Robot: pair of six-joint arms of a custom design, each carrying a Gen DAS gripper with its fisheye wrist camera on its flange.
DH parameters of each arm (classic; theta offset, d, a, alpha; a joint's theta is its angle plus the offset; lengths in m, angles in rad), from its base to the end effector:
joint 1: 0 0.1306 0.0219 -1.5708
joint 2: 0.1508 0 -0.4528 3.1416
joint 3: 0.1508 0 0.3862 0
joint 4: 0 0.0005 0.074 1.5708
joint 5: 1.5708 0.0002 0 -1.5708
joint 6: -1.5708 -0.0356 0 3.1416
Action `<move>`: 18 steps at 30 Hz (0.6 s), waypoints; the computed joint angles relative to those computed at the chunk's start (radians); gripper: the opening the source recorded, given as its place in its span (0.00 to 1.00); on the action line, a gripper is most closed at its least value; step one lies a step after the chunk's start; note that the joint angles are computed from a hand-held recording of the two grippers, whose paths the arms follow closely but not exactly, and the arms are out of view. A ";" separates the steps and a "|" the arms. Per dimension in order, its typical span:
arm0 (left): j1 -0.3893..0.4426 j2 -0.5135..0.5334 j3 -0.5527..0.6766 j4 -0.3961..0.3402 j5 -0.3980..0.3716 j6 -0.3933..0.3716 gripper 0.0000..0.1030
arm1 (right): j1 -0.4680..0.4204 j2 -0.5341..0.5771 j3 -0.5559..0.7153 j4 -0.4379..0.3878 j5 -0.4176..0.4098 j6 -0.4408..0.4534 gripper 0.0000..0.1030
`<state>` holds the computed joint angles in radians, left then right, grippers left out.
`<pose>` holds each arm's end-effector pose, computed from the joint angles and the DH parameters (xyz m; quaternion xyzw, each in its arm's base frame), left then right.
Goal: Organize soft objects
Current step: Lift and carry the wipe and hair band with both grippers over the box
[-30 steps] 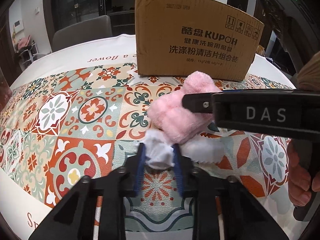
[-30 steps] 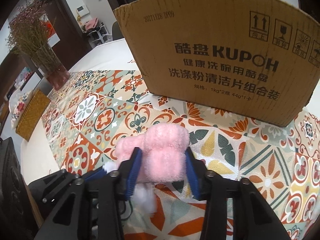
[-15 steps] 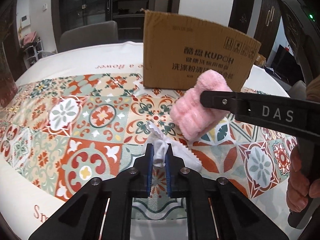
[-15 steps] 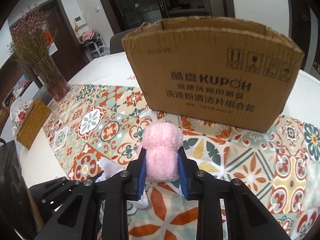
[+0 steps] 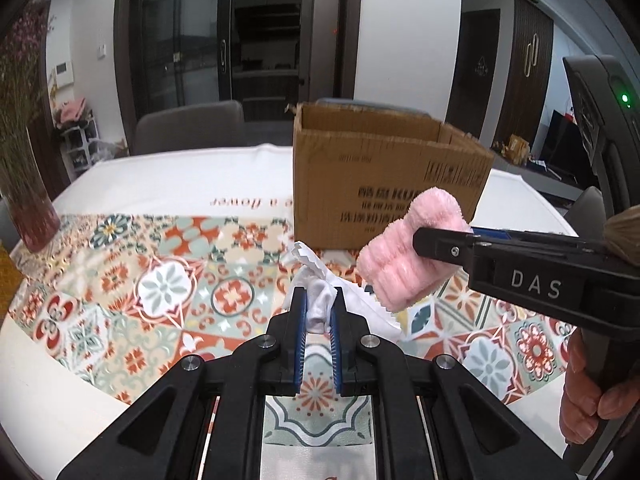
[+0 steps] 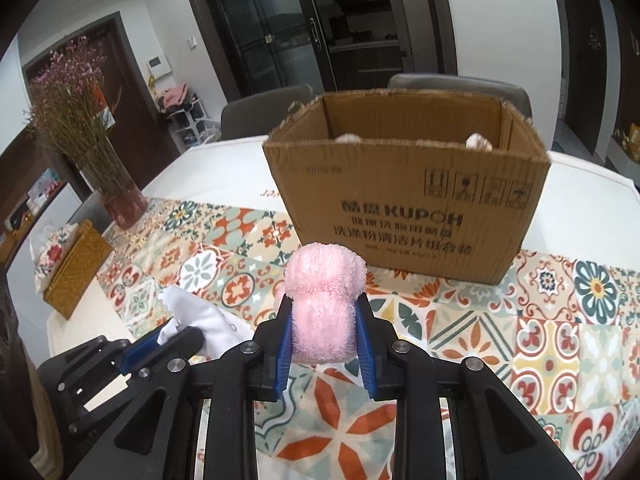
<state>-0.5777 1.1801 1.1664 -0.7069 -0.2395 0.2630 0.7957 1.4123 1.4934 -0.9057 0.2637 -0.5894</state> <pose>0.3243 -0.2019 0.4933 0.0931 0.9010 -0.0677 0.4182 0.3406 0.3337 0.5350 -0.0474 0.9231 0.1365 0.3563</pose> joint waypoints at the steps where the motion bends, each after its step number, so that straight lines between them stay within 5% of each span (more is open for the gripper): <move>1: -0.002 -0.002 0.005 0.001 -0.003 -0.004 0.12 | 0.003 -0.003 0.005 -0.003 0.007 0.000 0.28; 18: -0.041 -0.039 0.103 0.020 -0.042 -0.082 0.12 | 0.047 -0.043 0.102 -0.071 0.158 -0.014 0.28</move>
